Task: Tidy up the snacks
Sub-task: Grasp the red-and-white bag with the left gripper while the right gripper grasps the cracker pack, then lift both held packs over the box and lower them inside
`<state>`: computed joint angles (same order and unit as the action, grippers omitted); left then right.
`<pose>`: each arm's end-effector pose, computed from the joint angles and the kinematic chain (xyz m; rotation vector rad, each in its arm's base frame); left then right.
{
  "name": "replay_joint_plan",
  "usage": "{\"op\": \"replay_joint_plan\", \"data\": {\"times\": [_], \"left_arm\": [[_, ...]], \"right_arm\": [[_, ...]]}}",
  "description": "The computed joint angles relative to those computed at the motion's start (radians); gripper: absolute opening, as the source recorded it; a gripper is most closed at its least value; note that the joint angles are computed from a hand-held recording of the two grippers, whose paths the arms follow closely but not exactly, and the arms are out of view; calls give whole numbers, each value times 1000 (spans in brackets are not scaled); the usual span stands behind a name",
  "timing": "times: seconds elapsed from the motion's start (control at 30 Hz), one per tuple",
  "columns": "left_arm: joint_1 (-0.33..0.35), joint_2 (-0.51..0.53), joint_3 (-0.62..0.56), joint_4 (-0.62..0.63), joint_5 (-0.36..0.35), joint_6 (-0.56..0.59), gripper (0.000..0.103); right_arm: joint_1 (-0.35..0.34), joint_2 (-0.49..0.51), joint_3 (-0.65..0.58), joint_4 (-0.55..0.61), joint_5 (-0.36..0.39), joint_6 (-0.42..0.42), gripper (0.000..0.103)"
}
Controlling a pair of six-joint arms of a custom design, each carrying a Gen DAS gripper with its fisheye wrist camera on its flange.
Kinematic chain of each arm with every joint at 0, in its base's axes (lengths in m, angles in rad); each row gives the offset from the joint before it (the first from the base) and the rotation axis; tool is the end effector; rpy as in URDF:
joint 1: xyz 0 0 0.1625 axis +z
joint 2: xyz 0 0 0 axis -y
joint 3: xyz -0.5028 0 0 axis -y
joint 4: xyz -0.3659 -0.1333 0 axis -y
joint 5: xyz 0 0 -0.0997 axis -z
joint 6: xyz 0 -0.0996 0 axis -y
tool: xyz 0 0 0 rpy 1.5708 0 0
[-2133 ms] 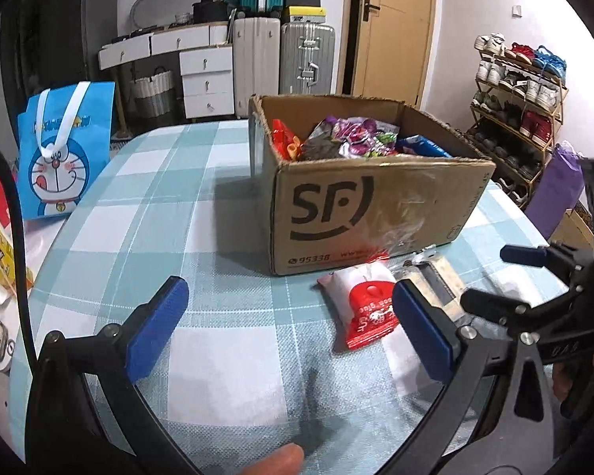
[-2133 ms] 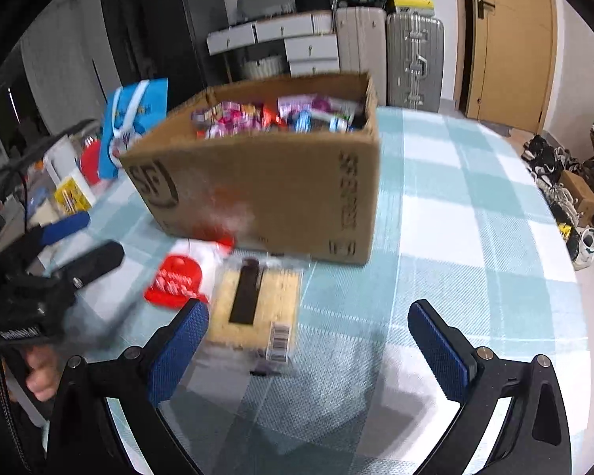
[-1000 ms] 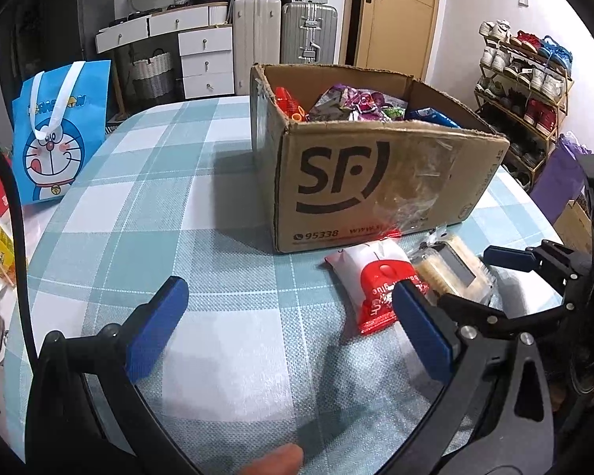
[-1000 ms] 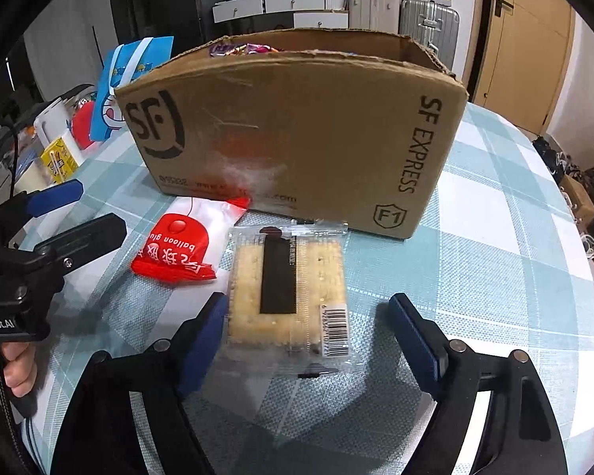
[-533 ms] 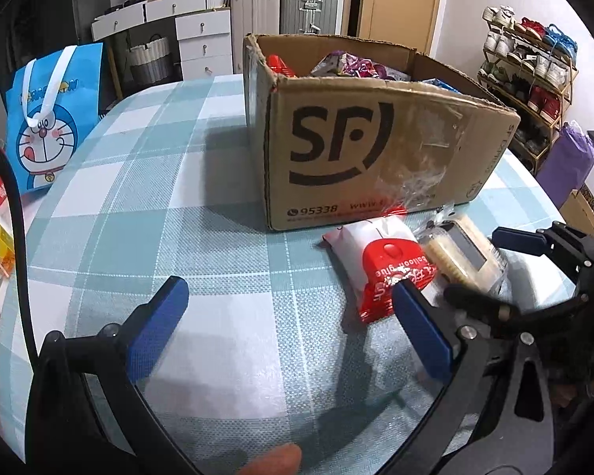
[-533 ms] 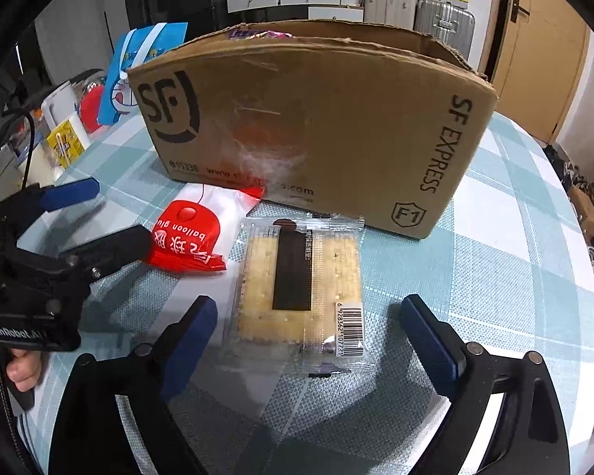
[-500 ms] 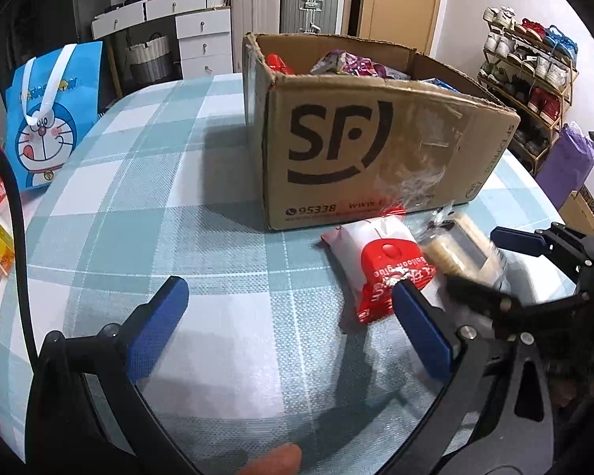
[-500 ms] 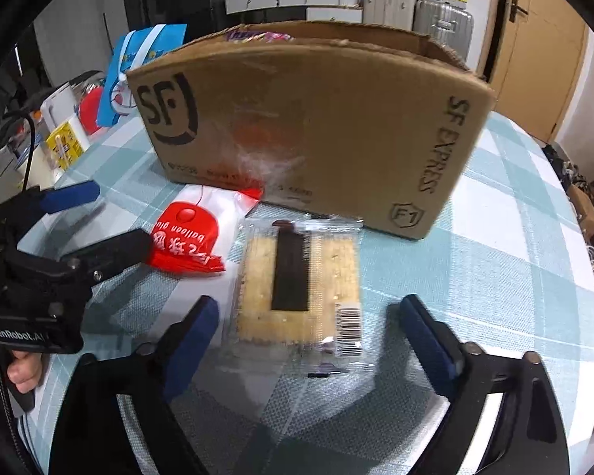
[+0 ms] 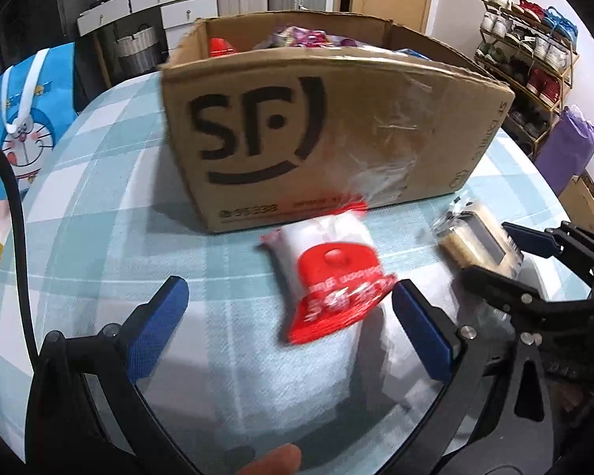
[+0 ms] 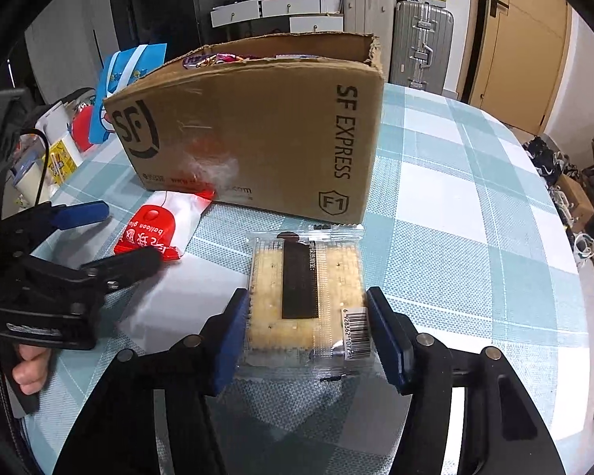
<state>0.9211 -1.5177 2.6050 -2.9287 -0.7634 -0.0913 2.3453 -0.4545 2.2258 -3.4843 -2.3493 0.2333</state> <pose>-0.0249 -0.3720 0.3009 0.5267 2.3430 -0.6750 0.3863 -0.3042 -0.0314 0.5859 -2.3800 0.6380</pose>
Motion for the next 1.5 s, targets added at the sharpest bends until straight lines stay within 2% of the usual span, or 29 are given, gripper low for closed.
{"op": "replay_joint_plan", "data": {"times": [0.27, 0.53, 0.93, 0.97, 1.07, 1.13, 1.2, 1.3, 1.4, 1.5], "left_arm": [[13, 80, -31, 3, 38, -21, 103], [36, 89, -30, -40, 22, -12, 103], [29, 80, -22, -37, 20, -21, 102], [29, 78, -19, -43, 17, -15, 99], [16, 58, -2, -63, 13, -6, 80], [13, 44, 4, -66, -3, 8, 73], [17, 28, 6, -73, -23, 37, 54], [17, -1, 9, -59, -54, 64, 50], [14, -25, 20, -67, -56, 102, 44], [9, -70, 27, -43, -72, 125, 42]], "right_arm": [[-17, -22, 41, -54, 31, -18, 59], [-21, -21, 47, -68, 37, -22, 59], [-24, -21, 51, -77, 43, -23, 59], [-23, -22, 51, -76, 42, -24, 59], [-22, -23, 52, -74, 40, -23, 59], [-22, -22, 51, -73, 39, -22, 59], [-22, -22, 51, -74, 40, -23, 59], [-23, -23, 52, -75, 41, -24, 59], [-22, -23, 51, -69, 36, -24, 59], [-19, -22, 47, -60, 31, -22, 59]]}}
